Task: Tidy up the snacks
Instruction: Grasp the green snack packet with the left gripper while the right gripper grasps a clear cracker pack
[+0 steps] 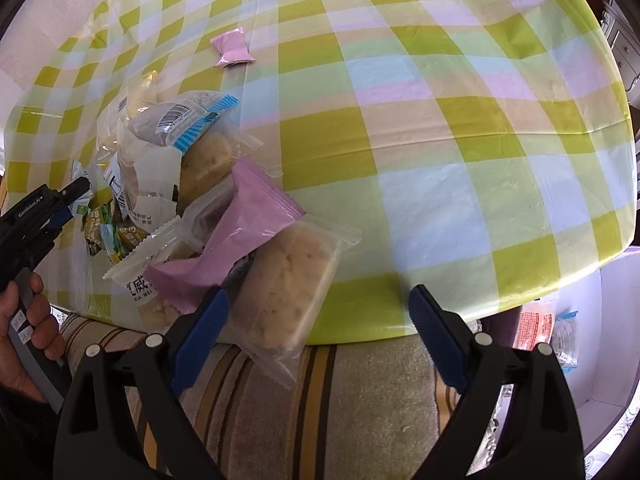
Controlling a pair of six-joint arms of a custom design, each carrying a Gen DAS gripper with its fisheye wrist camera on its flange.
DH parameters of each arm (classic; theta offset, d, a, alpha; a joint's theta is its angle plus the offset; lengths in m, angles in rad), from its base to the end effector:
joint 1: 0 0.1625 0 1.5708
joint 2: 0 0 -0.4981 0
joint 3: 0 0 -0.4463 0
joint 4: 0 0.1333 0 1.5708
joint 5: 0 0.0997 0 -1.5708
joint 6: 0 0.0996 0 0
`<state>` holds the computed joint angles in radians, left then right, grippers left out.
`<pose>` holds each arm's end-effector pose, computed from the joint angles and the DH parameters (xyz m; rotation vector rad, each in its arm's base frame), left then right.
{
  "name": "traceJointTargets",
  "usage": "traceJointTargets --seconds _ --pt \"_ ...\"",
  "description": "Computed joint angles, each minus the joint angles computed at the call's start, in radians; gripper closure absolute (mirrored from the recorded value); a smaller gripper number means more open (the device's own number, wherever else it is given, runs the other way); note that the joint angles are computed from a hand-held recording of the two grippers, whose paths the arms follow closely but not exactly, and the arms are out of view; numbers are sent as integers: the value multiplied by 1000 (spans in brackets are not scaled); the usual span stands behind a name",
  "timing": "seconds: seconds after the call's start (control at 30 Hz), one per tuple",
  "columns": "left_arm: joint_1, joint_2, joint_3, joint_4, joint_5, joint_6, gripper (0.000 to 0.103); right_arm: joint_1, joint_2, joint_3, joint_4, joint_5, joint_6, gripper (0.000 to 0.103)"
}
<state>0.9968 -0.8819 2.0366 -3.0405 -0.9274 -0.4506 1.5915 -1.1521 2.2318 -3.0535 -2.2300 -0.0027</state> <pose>-0.1726 -0.6225 0.0939 0.0231 2.6238 -0.7908 0.0834 -0.5340 0.1907 -0.1421 -2.4439 0.5063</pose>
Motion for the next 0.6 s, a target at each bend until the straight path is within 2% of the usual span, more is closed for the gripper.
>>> traceJointTargets --seconds 0.1,0.17,0.23,0.3,0.43,0.47,0.5,0.6 --pt "-1 0 3 -5 2 1 69 14 30 -16 -9 -50 15 17" --pt "-2 0 3 -6 5 4 69 27 46 -17 -29 -77 -4 20" --pt "-5 -1 4 -12 14 12 69 38 59 -16 -53 -107 -26 36" --pt "-10 -3 7 -20 22 25 69 54 85 -20 -75 -170 -37 44" --pt "-19 -9 15 -34 24 37 69 52 84 -12 -105 -160 -63 49" --pt "-23 -11 19 -40 27 40 69 52 82 -8 -117 -159 -66 62" --pt "-29 -13 25 -47 32 43 69 52 77 -4 -125 -155 -65 68" --pt "-44 -18 40 -62 37 47 69 42 57 8 -124 -122 -56 68"
